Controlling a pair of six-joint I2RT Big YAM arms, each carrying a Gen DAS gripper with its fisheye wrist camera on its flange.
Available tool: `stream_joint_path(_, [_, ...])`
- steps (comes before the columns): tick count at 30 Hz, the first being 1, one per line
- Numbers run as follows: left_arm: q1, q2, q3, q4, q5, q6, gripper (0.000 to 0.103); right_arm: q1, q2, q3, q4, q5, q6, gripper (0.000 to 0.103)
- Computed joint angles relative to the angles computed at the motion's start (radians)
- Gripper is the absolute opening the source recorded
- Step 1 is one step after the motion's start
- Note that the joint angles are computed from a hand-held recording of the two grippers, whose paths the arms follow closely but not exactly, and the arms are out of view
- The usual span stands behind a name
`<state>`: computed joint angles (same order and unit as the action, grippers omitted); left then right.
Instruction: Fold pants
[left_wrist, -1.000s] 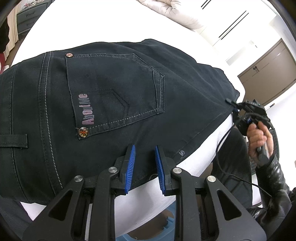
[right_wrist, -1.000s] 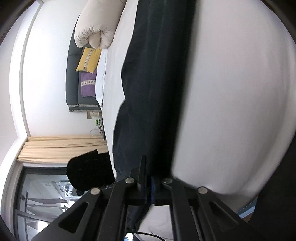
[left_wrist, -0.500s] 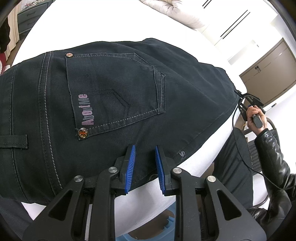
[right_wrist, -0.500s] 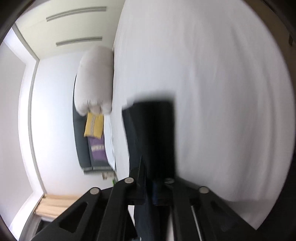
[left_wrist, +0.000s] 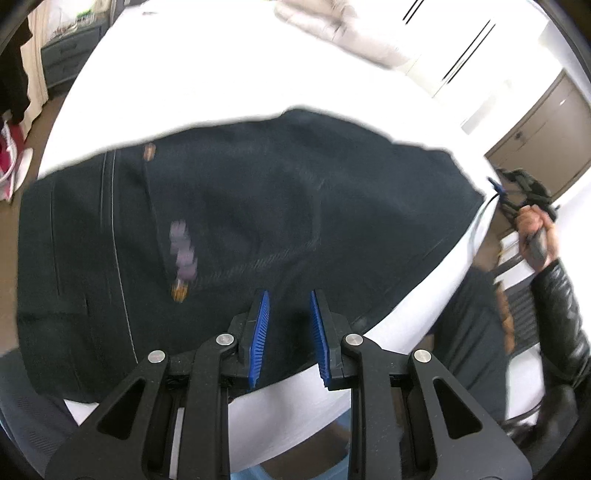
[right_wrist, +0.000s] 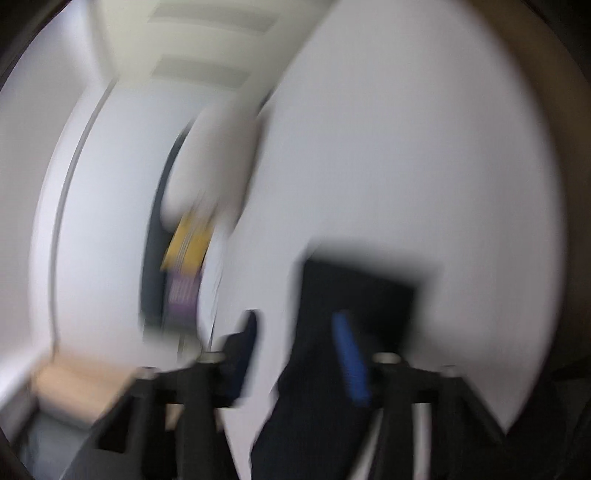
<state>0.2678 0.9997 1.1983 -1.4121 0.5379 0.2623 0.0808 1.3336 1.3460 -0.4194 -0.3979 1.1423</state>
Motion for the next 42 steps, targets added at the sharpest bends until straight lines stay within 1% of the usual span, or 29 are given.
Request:
stream_joint_path(1, [0.003,0.010,0.024,0.006,0.026,-0.011,0.022,0.053,0.044,0.070,-0.057,-0.029,-0.061,0.013])
stream_joint_path(2, [-0.001,0.022,0.046,0.018,0.037,-0.021,0.022,0.101,0.083,0.128,-0.101,-0.053,-0.104,0.011])
stream_joint_path(3, [-0.012,0.039,0.066,0.041,0.041,-0.035,0.022,0.167,0.150,0.204,-0.129,-0.116,-0.130,0.010])
stream_joint_path(5, [-0.040,0.087,0.095,0.091,0.042,-0.069,0.022,0.268,0.265,0.311,-0.141,-0.209,-0.119,0.008])
stream_joint_path(6, [-0.060,0.122,0.104,0.134,0.034,-0.104,0.022,0.312,0.323,0.372,-0.166,-0.227,-0.117,0.008])
stream_joint_path(8, [-0.080,0.179,0.119,0.177,0.034,-0.158,0.022,0.374,0.420,0.471,-0.213,-0.254,-0.115,0.008])
stream_joint_path(9, [-0.090,0.225,0.130,0.192,0.041,-0.184,0.022,0.403,0.477,0.520,-0.214,-0.284,-0.094,0.008])
stream_joint_path(10, [-0.100,0.248,0.131,0.208,0.019,-0.199,0.022,0.424,0.503,0.533,-0.205,-0.299,-0.075,0.008])
stream_joint_path(11, [-0.111,0.268,0.127,0.227,-0.020,-0.204,0.022,0.432,0.552,0.589,-0.230,-0.303,-0.069,0.008])
stream_joint_path(12, [-0.111,0.283,0.122,0.233,-0.039,-0.201,0.022,0.432,0.618,0.671,-0.269,-0.304,-0.064,0.008])
stream_joint_path(13, [-0.104,0.292,0.114,0.237,-0.047,-0.204,0.022,0.428,0.646,0.703,-0.289,-0.309,-0.070,0.008])
stream_joint_path(14, [-0.086,0.296,0.099,0.243,-0.029,-0.212,0.022,0.429,0.656,0.706,-0.289,-0.289,-0.061,0.008])
stream_joint_path(15, [-0.069,0.294,0.085,0.251,0.002,-0.216,0.022,0.408,0.690,0.742,-0.284,-0.268,-0.038,0.000])
stream_joint_path(16, [-0.051,0.288,0.070,0.259,0.026,-0.214,0.022,0.392,0.691,0.727,-0.254,-0.268,-0.012,0.000])
stream_joint_path(17, [-0.036,0.282,0.059,0.262,0.038,-0.205,0.022,0.376,0.674,0.683,-0.191,-0.265,0.022,0.000])
stream_joint_path(18, [-0.024,0.279,0.053,0.263,0.047,-0.196,0.022,0.356,0.661,0.657,-0.155,-0.237,0.044,0.000])
stream_joint_path(21, [0.007,0.281,0.047,0.270,0.078,-0.183,0.022,0.287,0.616,0.593,-0.110,-0.129,0.064,0.000])
stream_joint_path(23, [0.019,0.277,0.034,0.280,0.093,-0.179,0.022,0.245,0.584,0.542,-0.071,-0.090,0.082,0.000])
stream_joint_path(24, [0.019,0.275,0.033,0.285,0.093,-0.180,0.022,0.215,0.556,0.511,-0.079,-0.043,0.062,0.000])
stream_joint_path(26, [0.027,0.267,0.025,0.287,0.092,-0.168,0.022,0.173,0.537,0.500,-0.101,0.013,0.039,0.000])
stream_joint_path(28, [0.031,0.261,0.016,0.292,0.094,-0.164,0.022,0.119,0.512,0.494,-0.150,0.086,0.009,0.000])
stream_joint_path(29, [0.035,0.259,0.013,0.294,0.099,-0.163,0.022,0.093,0.504,0.504,-0.191,0.150,0.000,0.000])
stream_joint_path(32, [0.014,0.253,0.017,0.304,0.073,-0.193,0.022,0.054,0.450,0.479,-0.235,0.248,0.044,0.000])
stream_joint_path(33, [0.001,0.246,0.023,0.304,0.049,-0.210,0.022,0.047,0.425,0.471,-0.236,0.266,0.044,0.005])
stream_joint_path(35, [-0.025,0.230,0.037,0.303,0.004,-0.245,0.022,0.060,0.385,0.446,-0.191,0.228,0.022,0.005])
stream_joint_path(37, [-0.056,0.216,0.053,0.312,0.033,-0.276,0.022,0.122,0.380,0.462,-0.183,0.115,-0.018,0.005])
stream_joint_path(40, [-0.156,0.236,0.088,0.304,-0.003,-0.258,0.022,0.235,0.426,0.490,-0.187,-0.056,-0.038,0.005])
stream_joint_path(41, [-0.195,0.254,0.099,0.295,-0.026,-0.244,0.022,0.259,0.450,0.509,-0.211,-0.100,-0.049,0.005])
stream_joint_path(42, [-0.217,0.268,0.105,0.292,-0.048,-0.237,0.022,0.291,0.510,0.578,-0.267,-0.126,-0.072,0.005])
